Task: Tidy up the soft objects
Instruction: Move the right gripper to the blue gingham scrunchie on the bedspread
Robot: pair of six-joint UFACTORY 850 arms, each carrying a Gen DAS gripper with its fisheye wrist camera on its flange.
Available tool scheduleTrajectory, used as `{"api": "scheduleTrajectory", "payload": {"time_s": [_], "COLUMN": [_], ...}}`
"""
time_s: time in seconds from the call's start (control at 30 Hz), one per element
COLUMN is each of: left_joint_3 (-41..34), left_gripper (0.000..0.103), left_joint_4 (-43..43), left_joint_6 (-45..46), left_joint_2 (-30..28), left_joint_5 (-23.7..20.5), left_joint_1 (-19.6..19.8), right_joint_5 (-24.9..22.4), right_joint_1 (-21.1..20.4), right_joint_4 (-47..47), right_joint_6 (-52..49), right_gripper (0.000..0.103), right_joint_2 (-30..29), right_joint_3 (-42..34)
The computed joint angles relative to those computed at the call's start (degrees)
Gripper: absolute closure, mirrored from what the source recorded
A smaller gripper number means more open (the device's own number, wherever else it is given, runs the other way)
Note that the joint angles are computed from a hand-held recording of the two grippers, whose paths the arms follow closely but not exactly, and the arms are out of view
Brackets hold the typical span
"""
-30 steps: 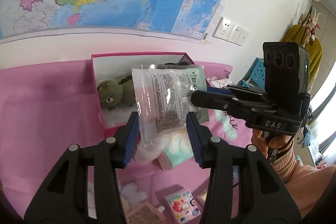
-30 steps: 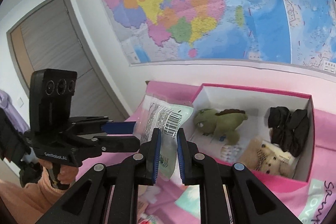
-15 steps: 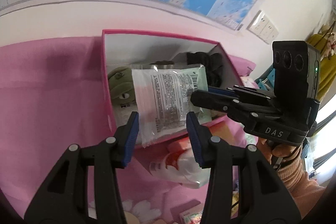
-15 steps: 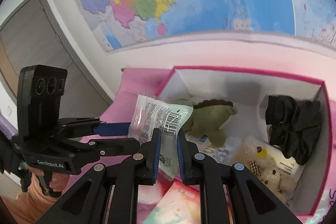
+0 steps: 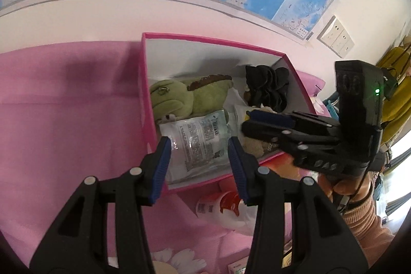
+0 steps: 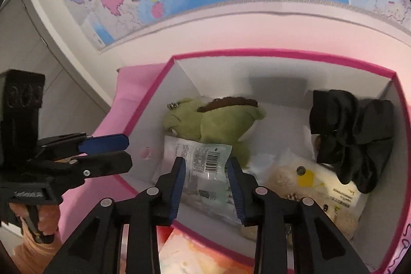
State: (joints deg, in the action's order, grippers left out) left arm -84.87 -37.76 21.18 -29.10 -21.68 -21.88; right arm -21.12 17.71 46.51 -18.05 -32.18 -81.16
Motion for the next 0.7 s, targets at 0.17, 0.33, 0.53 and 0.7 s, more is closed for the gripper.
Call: {"api": "scheduleTrajectory", "payload": {"time_s": [0.17,0.33,0.53,0.7], "left_joint_3": [7.94,16.62,23.37,27.57], "left_gripper": [0.049,0.046,0.046,0.046], "left_joint_4": [-13.18,-33.70,-42.33,-41.25], "left_joint_6": [14.62,36.55,45.91,43.72], "left_joint_2": [5.98,12.59,16.97,18.66], "left_joint_5": [4.69,5.98,5.53,3.77], "left_joint_1": [-0.20,-0.84,-1.86,-2.73], "right_joint_5": [3.07,3.01,1.06,1.55], "right_joint_1": [0.04,0.17,0.93,3.45], "right_joint_4": [13.44,28.72,40.47,38.19], "right_joint_6": [-14.13,-29.65,-41.14,-39.79], "right_gripper": [0.067,0.059,0.059,0.058], "right_joint_2": [6.63,13.03,19.65,23.29], "right_joint_3": [6.81,12.90,19.41,23.55]}}
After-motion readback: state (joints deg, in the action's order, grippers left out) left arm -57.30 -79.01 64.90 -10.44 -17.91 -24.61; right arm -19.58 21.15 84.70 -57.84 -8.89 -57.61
